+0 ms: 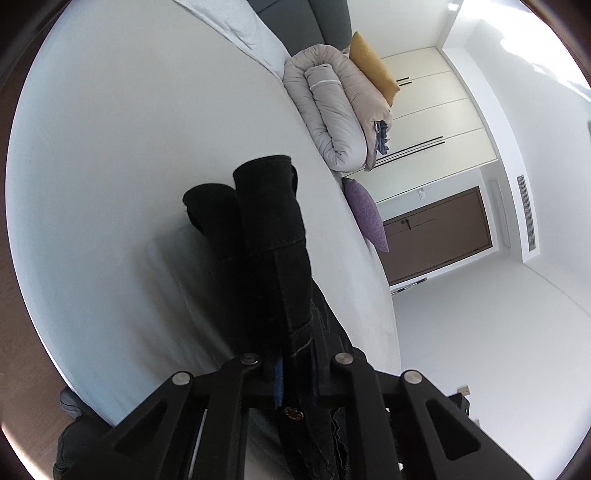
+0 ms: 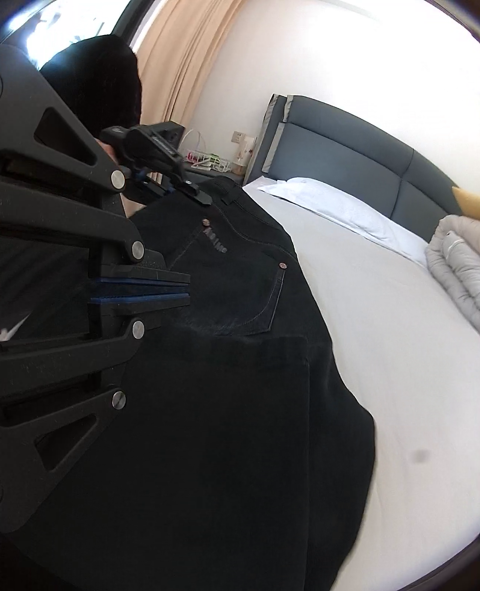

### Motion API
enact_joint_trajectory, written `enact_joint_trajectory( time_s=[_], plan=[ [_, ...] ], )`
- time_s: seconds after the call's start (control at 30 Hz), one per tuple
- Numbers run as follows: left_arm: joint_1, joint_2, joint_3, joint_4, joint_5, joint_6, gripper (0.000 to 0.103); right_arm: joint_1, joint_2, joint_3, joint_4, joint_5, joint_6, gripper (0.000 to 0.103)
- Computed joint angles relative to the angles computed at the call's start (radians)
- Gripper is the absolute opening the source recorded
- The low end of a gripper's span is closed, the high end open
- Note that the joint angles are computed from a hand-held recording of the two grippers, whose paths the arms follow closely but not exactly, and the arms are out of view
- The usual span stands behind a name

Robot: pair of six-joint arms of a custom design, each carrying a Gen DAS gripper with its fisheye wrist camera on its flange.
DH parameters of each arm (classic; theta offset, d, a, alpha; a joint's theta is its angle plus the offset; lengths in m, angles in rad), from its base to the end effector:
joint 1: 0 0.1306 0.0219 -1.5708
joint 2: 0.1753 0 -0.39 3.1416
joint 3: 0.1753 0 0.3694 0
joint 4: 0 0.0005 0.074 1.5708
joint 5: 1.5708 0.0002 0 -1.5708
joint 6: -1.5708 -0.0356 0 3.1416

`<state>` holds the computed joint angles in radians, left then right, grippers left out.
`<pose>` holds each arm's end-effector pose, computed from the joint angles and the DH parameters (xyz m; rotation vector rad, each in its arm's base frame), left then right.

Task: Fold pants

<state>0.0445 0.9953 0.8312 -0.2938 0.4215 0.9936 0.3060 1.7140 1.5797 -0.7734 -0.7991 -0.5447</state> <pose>0.3302 -0.0004 0.3822 -0.8075 1.9827 -1.0070 0.5367 0.1958 0.3735 -0.0642 2.5693 1.3395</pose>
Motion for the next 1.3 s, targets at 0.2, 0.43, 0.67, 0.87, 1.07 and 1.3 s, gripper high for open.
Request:
enact_joint_trajectory(
  time_s=[0.2,0.43,0.67,0.87,1.07,1.3],
  plan=[
    [-0.042,-0.014,0.047,-0.081,-0.070,-0.132,0.009,0.003,0.099,0.025,-0.003,0.037,-0.103,0.000],
    [-0.174,0.006,0.171,-0.174,-0.213,-0.335,0.009,0.004,0.069,-0.022,0.051,0.080,-0.092,0.000],
    [-0.399,0.036,0.283,-0.258,-0.412,-0.582,0.009,-0.086,-0.097,-0.236,0.314,0.003,-0.212,0.044],
    [-0.724,0.153,0.354,-0.316,-0.659,-0.927,0.009,-0.266,-0.247,-0.447,0.557,-0.154,-0.448,0.071],
    [-0.873,0.257,0.342,-0.366,-0.720,-1.049,0.009,-0.397,-0.302,-0.550,0.642,-0.255,-0.535,0.072],
    [-0.899,0.278,0.334,-0.385,-0.781,-1.102,0.009,-0.455,-0.344,-0.582,0.586,-0.289,-0.498,0.073]
  ],
)
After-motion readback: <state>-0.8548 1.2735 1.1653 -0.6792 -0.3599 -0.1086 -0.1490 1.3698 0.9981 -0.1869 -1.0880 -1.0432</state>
